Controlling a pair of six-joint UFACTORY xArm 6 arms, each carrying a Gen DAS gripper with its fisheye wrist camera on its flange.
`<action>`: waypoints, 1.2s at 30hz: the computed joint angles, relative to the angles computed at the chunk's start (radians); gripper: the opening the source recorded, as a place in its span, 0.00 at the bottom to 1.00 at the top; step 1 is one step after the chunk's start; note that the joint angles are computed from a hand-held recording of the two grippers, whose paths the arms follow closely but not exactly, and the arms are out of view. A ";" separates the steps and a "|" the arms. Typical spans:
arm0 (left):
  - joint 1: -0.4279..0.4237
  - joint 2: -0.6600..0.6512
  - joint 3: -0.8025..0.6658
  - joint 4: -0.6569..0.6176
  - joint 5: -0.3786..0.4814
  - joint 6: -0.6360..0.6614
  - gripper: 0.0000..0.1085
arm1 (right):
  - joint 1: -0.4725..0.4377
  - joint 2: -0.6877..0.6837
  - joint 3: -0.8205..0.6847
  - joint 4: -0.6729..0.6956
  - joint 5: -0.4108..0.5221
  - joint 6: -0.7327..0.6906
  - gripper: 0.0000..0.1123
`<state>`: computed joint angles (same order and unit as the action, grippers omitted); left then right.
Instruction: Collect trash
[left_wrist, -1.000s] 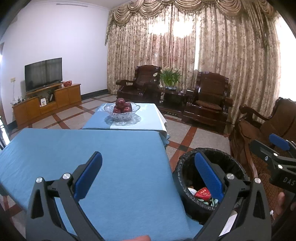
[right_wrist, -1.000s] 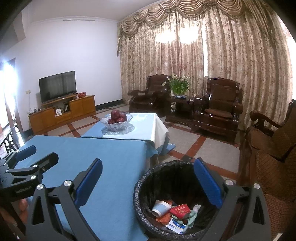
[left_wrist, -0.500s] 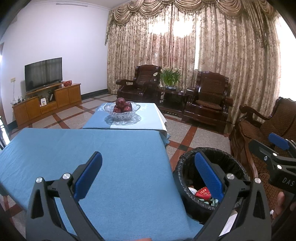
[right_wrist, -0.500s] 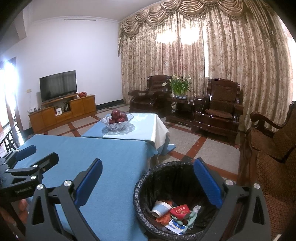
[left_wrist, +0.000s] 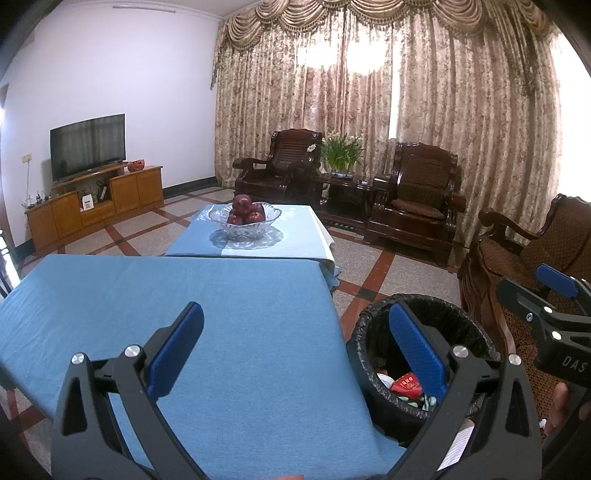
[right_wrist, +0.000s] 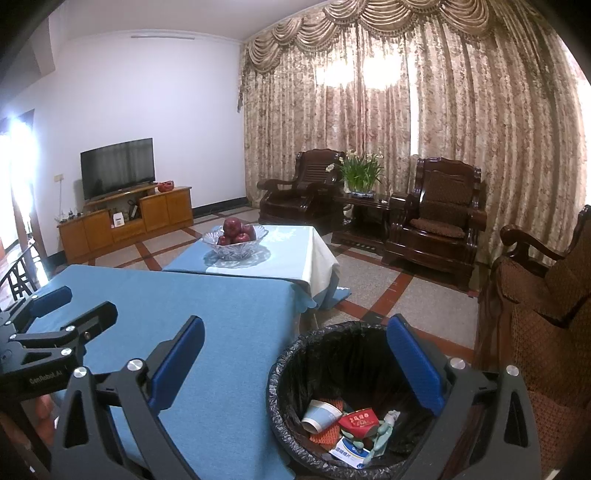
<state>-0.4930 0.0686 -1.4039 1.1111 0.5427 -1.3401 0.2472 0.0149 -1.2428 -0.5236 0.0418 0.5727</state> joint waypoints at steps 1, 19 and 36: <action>0.000 0.000 0.001 0.002 0.001 -0.003 0.90 | 0.000 0.002 -0.002 0.001 0.000 -0.002 0.86; 0.004 -0.003 0.007 0.004 -0.004 -0.004 0.90 | 0.002 0.006 -0.007 -0.015 0.001 0.010 0.86; 0.014 -0.011 0.023 0.007 -0.016 -0.006 0.90 | 0.004 0.009 -0.013 -0.032 0.005 0.027 0.86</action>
